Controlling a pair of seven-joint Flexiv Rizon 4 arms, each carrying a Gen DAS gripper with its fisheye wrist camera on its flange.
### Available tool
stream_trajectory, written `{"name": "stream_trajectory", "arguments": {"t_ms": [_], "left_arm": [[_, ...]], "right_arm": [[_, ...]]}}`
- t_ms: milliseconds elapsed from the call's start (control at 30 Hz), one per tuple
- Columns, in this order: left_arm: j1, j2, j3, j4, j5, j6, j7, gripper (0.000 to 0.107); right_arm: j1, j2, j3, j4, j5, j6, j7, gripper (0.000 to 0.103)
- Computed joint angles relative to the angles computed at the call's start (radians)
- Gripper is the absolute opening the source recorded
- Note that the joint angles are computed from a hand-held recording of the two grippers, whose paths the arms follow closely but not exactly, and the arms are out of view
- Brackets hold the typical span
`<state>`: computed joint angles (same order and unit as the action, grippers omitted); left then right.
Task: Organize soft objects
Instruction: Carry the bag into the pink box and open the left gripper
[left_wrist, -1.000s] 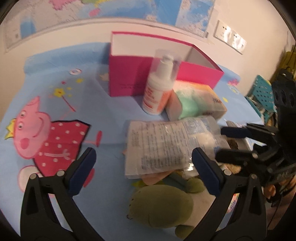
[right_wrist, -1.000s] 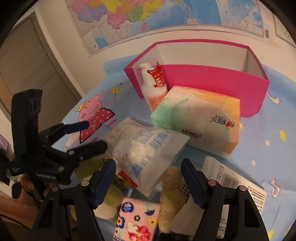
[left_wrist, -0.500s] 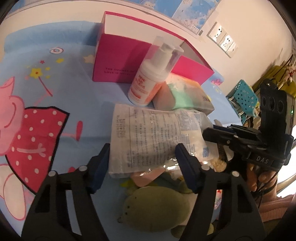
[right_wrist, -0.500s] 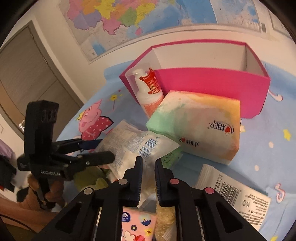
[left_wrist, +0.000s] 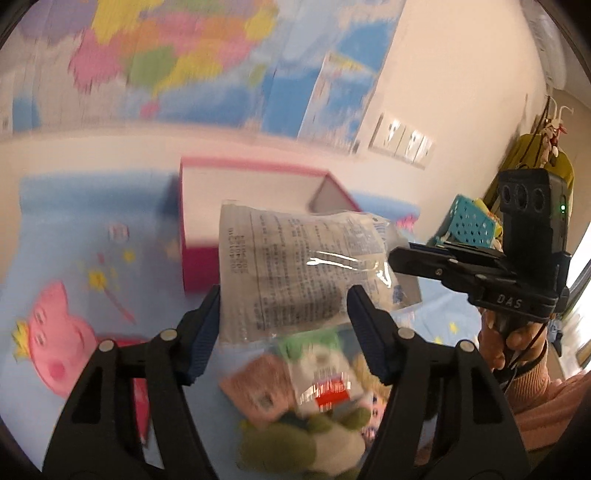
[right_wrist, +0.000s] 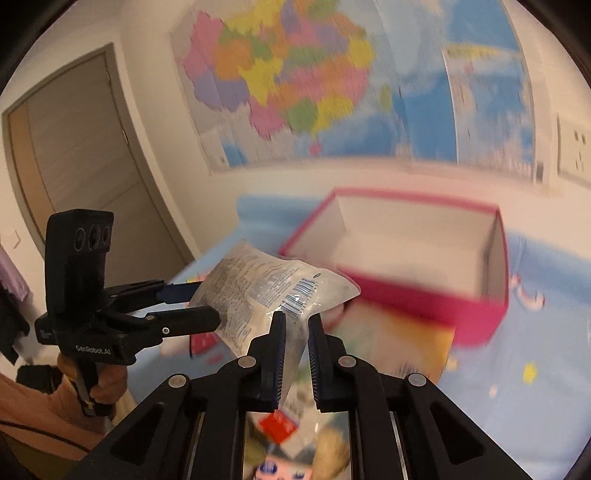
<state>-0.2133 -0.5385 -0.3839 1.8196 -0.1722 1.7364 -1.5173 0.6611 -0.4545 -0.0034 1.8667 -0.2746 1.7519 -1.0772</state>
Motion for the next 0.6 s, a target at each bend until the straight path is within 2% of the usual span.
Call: {"name": "stream_trajectory", "arguments": {"t_ms": [67,133,167,200,333,500,600], "left_arm": [[-0.044,-0.001,0.062,-0.048,-0.004,-0.022,0.007,0.068],[-0.126,-0.020,0.171,-0.117,-0.011,-0.048,0.006,0.068],[-0.148,-0.033,0.203,-0.150,-0.018,-0.068,0.007,0.068],[-0.145,-0.044,0.203,-0.175,-0.022,-0.086,0.012,0.068],[-0.215,-0.122,0.314,-0.334,-0.038,-0.194,-0.023,0.068],[-0.209,-0.205,0.336,-0.472,-0.035,-0.329,-0.061,0.068],[-0.201,-0.256,0.340,-0.547,-0.029,-0.408,-0.088,0.068]], "right_arm": [[0.005,-0.016,-0.020,-0.041,-0.008,0.002,-0.008,0.011],[-0.046,-0.041,0.028,-0.096,-0.020,-0.015,-0.018,0.011],[-0.071,-0.061,0.049,-0.135,-0.028,-0.031,-0.022,0.011],[-0.107,-0.081,0.087,-0.173,-0.034,-0.051,-0.027,0.011],[-0.213,-0.156,0.205,-0.293,-0.038,-0.128,-0.056,0.011],[-0.283,-0.248,0.298,-0.429,0.005,-0.256,-0.112,0.011],[-0.283,-0.292,0.301,-0.490,0.040,-0.329,-0.138,0.011]]}}
